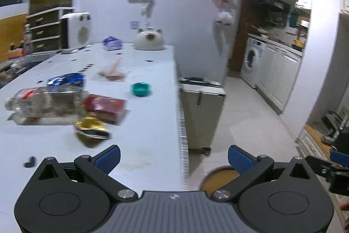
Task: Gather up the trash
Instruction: 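Move both open tools back toward the trash on the table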
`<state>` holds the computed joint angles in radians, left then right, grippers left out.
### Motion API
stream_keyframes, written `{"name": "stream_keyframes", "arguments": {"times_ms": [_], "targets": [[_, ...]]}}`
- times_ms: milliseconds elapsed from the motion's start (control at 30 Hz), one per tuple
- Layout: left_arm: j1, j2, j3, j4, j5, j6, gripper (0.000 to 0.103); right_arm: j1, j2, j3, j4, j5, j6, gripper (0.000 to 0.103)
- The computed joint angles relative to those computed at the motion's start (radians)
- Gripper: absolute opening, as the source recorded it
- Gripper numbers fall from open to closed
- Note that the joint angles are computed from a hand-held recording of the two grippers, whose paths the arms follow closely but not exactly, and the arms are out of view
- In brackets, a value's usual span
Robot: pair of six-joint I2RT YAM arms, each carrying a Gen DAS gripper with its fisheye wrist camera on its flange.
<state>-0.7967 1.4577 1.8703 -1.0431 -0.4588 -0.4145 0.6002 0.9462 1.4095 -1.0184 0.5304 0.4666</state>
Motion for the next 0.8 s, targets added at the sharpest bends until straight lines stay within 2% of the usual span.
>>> {"name": "stream_keyframes", "arguments": {"times_ms": [167,367,433,600,700,800], "targets": [[0.171,-0.061,-0.101,0.058,0.093,0.061,0.103,0.032,0.088,0.013,0.088,-0.020,-0.015,0.103],[0.418,-0.070,-0.189,0.164,0.306,0.097,0.103,0.046,0.190,0.050,0.146,-0.070,-0.028,0.103],[0.470,-0.052,-0.202,0.199,0.344,0.099,0.103,0.047,0.217,0.062,0.164,-0.093,-0.034,0.103],[0.516,0.022,-0.194,0.272,0.377,0.168,0.102,0.048,0.298,0.119,0.181,-0.125,-0.054,0.103],[0.546,0.072,-0.146,0.251,0.449,0.151,0.092,0.036,0.342,0.152,0.194,-0.156,-0.059,0.103],[0.553,0.081,-0.141,0.256,0.444,0.153,0.087,0.029,0.394,0.195,0.210,-0.169,-0.073,0.097]]}}
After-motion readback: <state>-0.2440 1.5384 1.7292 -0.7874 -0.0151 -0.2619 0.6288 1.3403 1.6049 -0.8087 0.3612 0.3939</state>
